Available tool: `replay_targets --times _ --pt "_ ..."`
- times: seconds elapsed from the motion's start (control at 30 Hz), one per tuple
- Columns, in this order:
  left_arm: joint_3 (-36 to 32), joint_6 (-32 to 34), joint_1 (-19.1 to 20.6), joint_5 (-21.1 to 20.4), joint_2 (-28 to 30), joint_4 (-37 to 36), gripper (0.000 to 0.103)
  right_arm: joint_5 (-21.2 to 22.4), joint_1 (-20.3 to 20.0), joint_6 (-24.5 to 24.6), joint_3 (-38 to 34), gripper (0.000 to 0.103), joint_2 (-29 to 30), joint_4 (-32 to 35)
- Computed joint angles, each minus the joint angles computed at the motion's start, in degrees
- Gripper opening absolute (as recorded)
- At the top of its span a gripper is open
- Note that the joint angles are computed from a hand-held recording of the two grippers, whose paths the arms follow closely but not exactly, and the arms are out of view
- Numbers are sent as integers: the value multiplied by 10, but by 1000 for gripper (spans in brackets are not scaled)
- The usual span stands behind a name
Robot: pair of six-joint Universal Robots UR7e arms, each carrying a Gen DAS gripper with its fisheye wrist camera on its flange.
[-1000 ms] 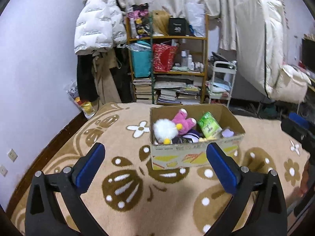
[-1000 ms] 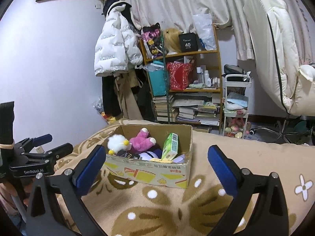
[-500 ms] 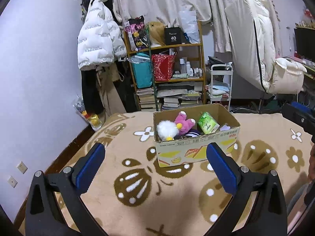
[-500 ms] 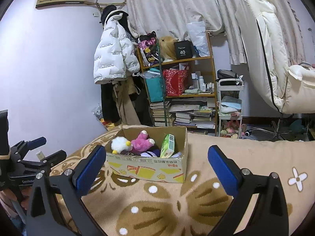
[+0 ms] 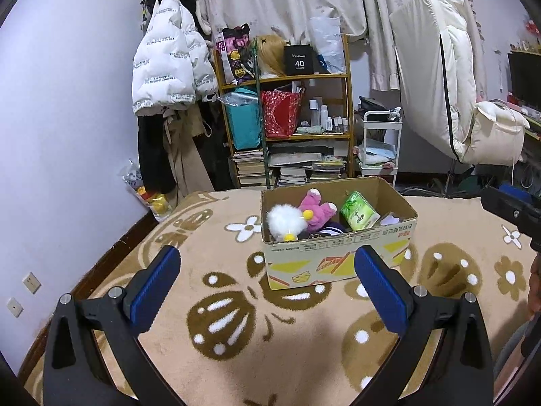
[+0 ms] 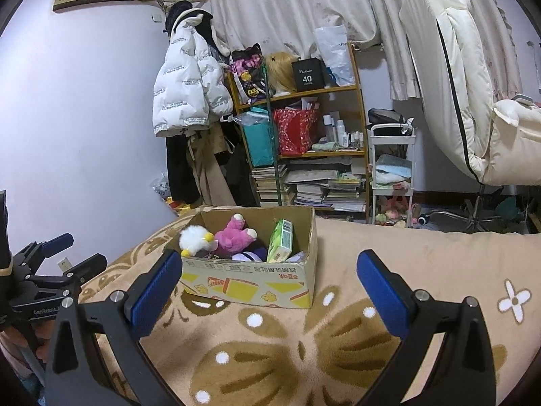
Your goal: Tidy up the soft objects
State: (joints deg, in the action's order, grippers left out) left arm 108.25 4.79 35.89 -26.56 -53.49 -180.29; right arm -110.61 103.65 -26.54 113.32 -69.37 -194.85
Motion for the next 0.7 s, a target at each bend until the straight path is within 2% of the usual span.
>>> replay_targets --times 0.2,0.7 --pt "-7 18 7 -4 12 -10 102 -1 -4 5 -6 103 6 6" --pt "-9 15 9 -10 16 -7 102 -5 -4 7 -8 103 10 7"
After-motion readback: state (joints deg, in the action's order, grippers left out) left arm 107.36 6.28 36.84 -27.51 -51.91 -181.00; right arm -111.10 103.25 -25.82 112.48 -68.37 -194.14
